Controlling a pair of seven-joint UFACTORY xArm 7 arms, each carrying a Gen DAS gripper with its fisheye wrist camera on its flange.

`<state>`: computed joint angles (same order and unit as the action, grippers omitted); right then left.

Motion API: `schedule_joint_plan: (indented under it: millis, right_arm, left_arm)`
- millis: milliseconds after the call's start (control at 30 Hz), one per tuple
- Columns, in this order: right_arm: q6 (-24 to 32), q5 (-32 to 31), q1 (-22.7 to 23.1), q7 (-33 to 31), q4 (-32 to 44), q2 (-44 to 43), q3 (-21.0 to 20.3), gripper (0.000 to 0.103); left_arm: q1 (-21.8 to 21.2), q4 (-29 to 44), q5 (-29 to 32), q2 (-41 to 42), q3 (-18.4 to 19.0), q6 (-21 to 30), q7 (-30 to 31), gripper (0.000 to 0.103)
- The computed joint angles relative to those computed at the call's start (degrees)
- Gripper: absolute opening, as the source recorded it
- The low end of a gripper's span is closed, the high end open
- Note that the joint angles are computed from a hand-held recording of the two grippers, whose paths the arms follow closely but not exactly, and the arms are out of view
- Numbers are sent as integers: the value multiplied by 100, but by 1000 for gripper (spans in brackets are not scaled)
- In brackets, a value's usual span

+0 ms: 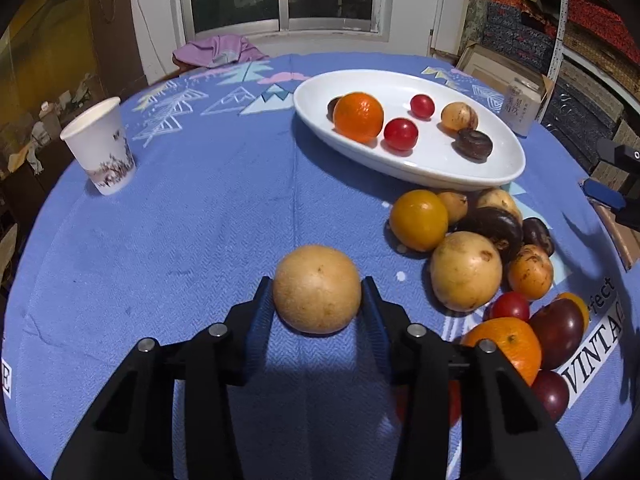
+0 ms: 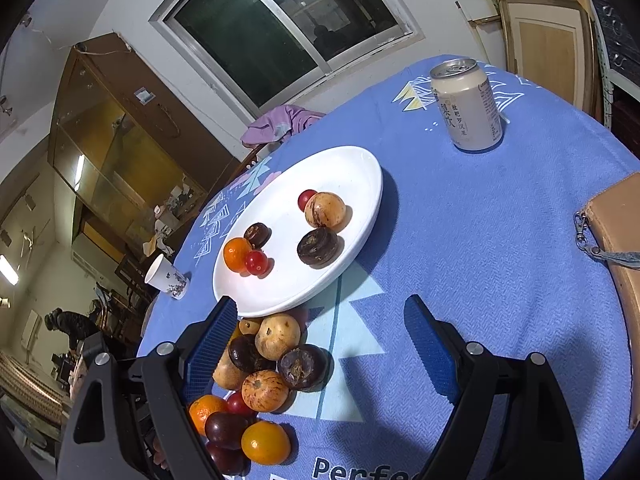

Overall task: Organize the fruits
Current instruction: 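Grasp a pale tan round fruit with the left tool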

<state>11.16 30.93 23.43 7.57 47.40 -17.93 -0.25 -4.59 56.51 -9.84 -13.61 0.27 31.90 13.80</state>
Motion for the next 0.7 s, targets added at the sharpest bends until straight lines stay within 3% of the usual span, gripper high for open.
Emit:
schedule_joint_plan:
  millis: [267,333,467,600,700]
  right_arm:
    - [559,-642,-126,-205,248,120,265,84]
    - [783,-636,-109,-308,340,205,270,77]
    - [1104,-883,-263,-321,441,314,441,53]
    - [1254,-1356,-370,-280,506,414,674,53]
    - [1213,-1966,-548,115,511,494,904,53]
  left_arm:
    - [98,82,-157,3,85,44,-185,43]
    - [150,82,-24,5,35,20,-316,43]
    - [145,93,62,15,14,63,-358,43]
    - [136,101,112,26,3,71,-392,43]
    - [139,97,172,32,-13,68,-422,43]
